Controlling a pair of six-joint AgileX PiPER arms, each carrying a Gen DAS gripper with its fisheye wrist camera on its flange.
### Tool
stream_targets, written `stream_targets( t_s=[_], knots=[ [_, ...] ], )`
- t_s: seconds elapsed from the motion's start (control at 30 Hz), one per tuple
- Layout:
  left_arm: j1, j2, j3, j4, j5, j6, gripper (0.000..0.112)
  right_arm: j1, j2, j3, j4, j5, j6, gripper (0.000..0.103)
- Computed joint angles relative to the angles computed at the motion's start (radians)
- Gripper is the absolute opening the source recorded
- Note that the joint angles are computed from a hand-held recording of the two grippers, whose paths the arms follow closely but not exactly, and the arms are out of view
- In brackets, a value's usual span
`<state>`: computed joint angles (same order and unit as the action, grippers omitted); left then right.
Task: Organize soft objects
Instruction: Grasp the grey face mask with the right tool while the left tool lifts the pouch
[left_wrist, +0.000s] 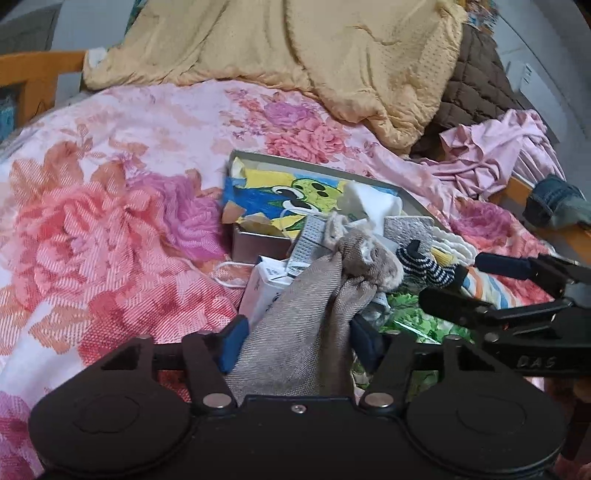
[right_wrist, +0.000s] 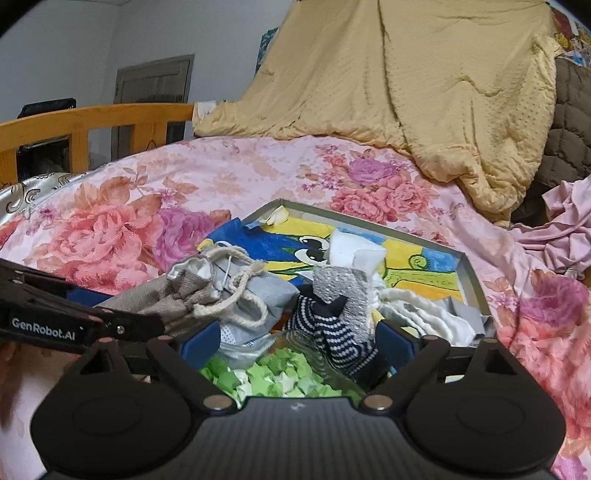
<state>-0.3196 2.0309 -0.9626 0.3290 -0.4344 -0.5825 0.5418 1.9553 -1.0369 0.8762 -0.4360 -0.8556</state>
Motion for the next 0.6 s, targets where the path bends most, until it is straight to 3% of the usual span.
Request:
stream_targets(
  t_s=[0.13, 0.23, 0.4, 0.6],
  knots=[
    [0.019, -0.004, -0.002, 0.046, 0.005, -0.091, 0.048, -0.013, 0.036, -0.072, 0.051, 0.062, -0.082, 0.091],
    [0.018, -0.011, 0.005, -0.003, 0.001, -0.062, 0.044, -0.018, 0.059, -0.121, 0.121, 0.105, -0.180, 0.091],
    [0.015, -0.028, 0.017, -0.153, -0.005, 0.031, 0.038, -0.022, 0.088, -0.203, 0.327, 0.168, -0.447, 0.091],
    [0.049, -0.032, 0.019, -0.204, -0.011, -0.032, 0.034, -0.028, 0.124, -0.293, 0.651, 0.238, -0.840, 0.090]
  ],
)
